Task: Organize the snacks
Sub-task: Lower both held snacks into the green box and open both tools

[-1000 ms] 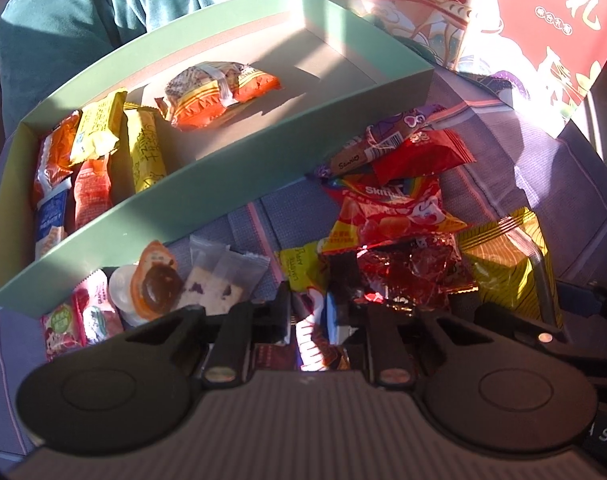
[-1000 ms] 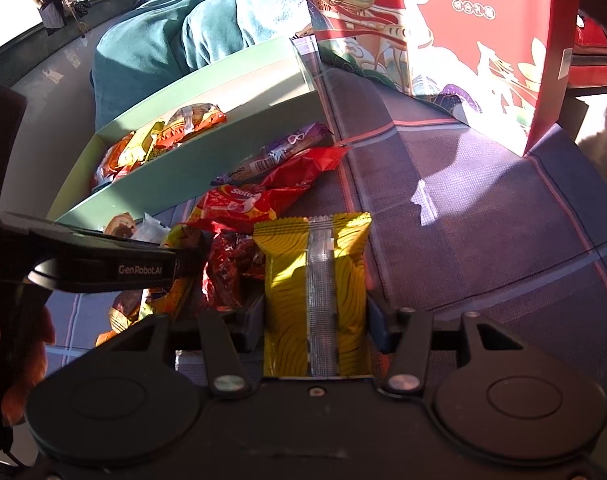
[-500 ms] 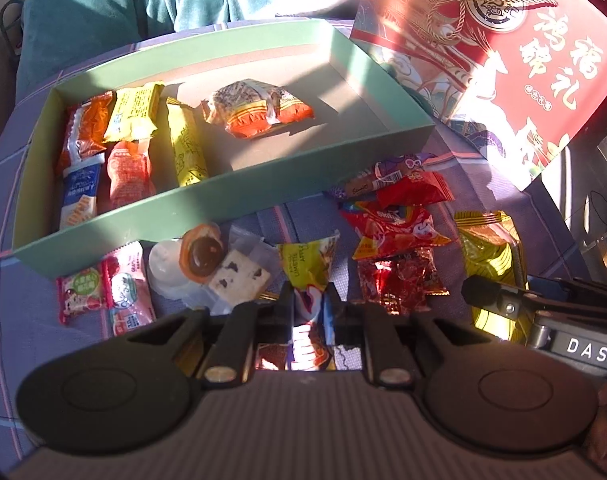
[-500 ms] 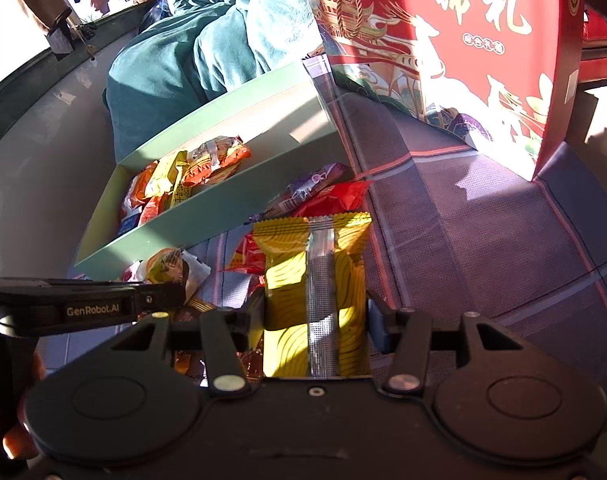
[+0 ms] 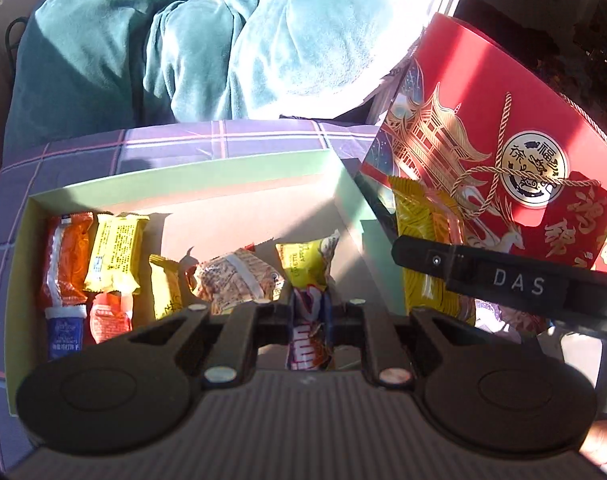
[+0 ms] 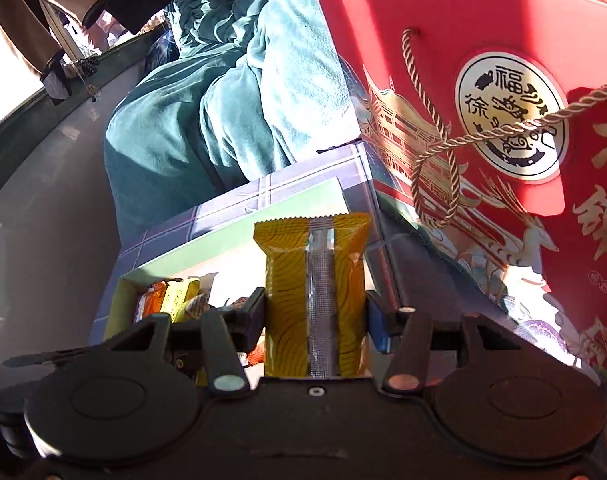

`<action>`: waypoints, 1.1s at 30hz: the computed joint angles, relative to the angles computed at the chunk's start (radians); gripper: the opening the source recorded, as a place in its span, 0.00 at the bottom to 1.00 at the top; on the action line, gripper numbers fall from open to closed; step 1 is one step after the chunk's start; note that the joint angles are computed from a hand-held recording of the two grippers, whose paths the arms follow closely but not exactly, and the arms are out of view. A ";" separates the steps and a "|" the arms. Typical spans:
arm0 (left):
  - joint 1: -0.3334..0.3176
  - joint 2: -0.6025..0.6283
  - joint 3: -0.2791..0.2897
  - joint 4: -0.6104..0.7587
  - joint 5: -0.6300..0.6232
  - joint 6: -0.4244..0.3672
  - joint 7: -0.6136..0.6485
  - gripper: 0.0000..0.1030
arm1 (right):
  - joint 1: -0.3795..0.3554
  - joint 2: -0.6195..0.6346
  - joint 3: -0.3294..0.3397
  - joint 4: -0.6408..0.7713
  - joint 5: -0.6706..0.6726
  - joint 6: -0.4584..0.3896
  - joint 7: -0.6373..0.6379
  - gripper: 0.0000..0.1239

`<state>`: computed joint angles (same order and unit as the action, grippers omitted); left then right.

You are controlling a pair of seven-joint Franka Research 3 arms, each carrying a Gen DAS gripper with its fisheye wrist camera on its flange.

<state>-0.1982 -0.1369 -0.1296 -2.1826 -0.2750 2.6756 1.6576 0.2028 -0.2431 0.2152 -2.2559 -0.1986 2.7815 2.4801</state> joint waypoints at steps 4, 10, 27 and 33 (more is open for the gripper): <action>0.028 0.141 -0.014 0.141 0.051 0.011 -0.077 0.13 | 0.019 0.186 -0.041 0.211 -0.019 -0.078 -0.090 0.41; 0.085 0.308 -0.054 0.299 0.068 -0.008 -0.136 0.13 | 0.078 0.389 -0.115 0.435 0.079 -0.171 -0.239 0.41; 0.153 0.383 -0.093 0.330 0.157 0.011 -0.193 0.86 | 0.195 0.462 -0.218 0.488 0.002 -0.146 -0.177 0.83; 0.149 0.294 -0.089 0.247 0.149 0.022 -0.183 0.93 | 0.194 0.374 -0.201 0.401 -0.033 -0.123 -0.140 0.83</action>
